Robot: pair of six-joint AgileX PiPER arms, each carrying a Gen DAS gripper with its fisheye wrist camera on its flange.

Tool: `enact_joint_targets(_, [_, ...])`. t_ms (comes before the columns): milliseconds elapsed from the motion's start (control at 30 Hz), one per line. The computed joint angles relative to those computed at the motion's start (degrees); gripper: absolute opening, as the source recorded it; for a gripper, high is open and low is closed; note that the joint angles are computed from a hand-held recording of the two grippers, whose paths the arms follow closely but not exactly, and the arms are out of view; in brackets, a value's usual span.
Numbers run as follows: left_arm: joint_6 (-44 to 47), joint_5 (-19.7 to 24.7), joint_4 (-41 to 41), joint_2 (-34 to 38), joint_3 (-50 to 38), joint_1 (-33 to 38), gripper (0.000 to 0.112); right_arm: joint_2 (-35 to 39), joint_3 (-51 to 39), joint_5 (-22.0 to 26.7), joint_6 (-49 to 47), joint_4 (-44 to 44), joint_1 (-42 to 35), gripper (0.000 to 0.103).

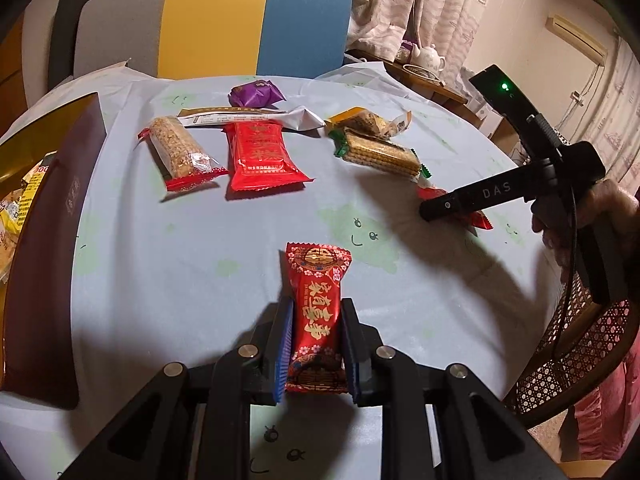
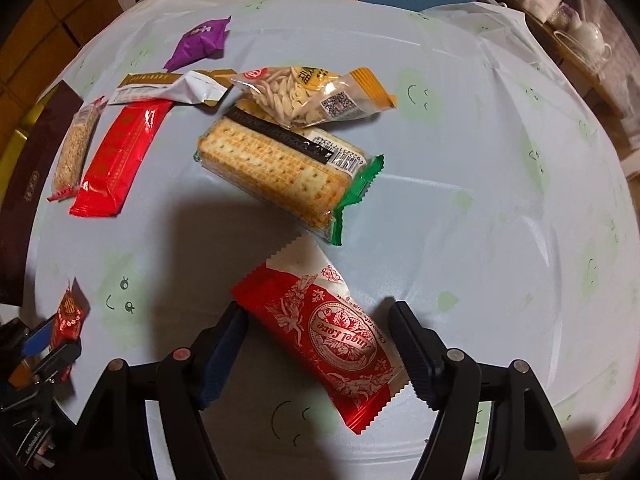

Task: Organize snacks
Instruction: 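Grasp the red-and-white packet with the right tool while left tool holds its red packet, then drop the red-and-gold packet into the gold tin with left tool while right tool holds its packet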

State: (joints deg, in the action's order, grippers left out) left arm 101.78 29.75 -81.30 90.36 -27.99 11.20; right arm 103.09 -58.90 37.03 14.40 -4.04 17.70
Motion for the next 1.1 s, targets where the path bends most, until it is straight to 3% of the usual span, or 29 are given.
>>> enact_joint_targets(100, [-0.37, -0.26, 0.07, -0.13, 0.05, -0.22, 0.023, -0.72, -0.02, 1.07, 1.59, -1.92, 0.42, 0.070])
enact_joint_targets(200, [-0.79, -0.20, 0.10, -0.05, -0.04, -0.20, 0.023, -2.28, 0.57, 0.66, 1.46, -1.51, 3.01, 0.031])
enact_joint_targets(333, [-0.88, 0.23, 0.04, 0.23, -0.16, 0.16, 0.023, -3.39, 1.90, -0.13, 3.09, -3.26, 5.83, 0.030])
enact_joint_targets(467, [-0.14, 0.58, 0.01, 0.34, -0.25, 0.40, 0.022, -3.78, 2.62, -0.56, -0.53, 1.24, 5.44, 0.033])
enact_joint_targets(600, [-5.70, 2.42, 5.37, 0.08, -2.00, 1.33, 0.022, -4.34, 3.20, -0.38, -7.30, 8.27, 1.72, 0.034])
enact_joint_targets(767, [-10.73, 9.12, 10.79, -4.55, -3.58, 7.07, 0.022, -2.77, 1.30, -0.10, -9.78, 6.55, 0.55, 0.034])
enact_joint_targets(867, [-16.17, 17.06, 15.08, -7.12, -7.54, 14.12, 0.022, -3.40, 1.76, -0.24, -7.56, 3.33, 1.96, 0.034])
enact_joint_targets(933, [-18.89, 20.08, 16.13, -7.74, -10.70, 18.16, 0.022, -3.60, 1.80, -0.12, -7.73, 3.02, 1.95, 0.034])
enact_joint_targets(1033, [-26.69, 22.67, 18.86, -3.76, -19.19, 23.28, 0.022, -4.17, 2.46, -0.34, -4.10, 0.06, 4.59, 0.034])
enact_joint_targets(1100, [-30.98, 22.16, 20.31, -0.27, -24.23, 24.70, 0.022, -4.53, 2.51, -0.01, -2.96, -1.49, 5.25, 0.034])
